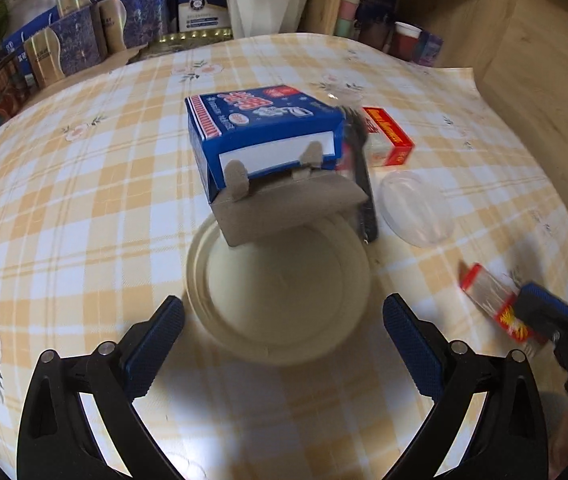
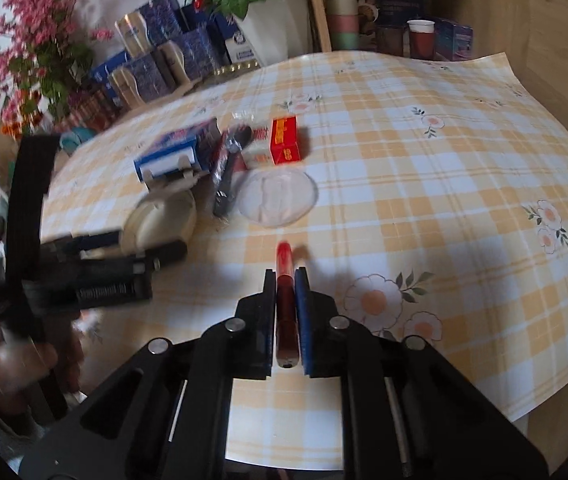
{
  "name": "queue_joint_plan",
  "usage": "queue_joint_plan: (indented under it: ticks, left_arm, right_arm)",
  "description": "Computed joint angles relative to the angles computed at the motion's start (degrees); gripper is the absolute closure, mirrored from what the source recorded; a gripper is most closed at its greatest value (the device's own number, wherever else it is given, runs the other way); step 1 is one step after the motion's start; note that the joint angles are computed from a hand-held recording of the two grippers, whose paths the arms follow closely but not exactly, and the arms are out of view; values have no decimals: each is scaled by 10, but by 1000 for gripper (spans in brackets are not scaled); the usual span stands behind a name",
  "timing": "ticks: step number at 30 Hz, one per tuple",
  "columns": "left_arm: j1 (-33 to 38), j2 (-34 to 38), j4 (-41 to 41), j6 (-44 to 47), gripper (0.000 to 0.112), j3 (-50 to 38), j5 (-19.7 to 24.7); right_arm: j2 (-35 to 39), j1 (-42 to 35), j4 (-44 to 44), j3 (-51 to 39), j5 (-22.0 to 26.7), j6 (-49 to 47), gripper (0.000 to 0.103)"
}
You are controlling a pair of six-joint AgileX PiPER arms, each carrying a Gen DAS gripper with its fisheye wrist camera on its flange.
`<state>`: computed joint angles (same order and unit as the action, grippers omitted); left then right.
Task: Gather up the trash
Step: 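Grasp the red-capped tube with the right gripper while the left grasps the round beige lid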
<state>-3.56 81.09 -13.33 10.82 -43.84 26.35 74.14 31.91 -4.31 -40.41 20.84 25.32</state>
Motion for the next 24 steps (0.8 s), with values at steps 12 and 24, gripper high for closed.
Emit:
queue_joint_plan:
  ticks: [12,24]
  left_arm:
    - [3,-1,23,-6,29,-6,9]
    - [89,-81,-152,168,31,57,57]
  right_arm:
    - [32,-32,169,-5,6,-169,91]
    - [75,53,-41,-41,21,38,68]
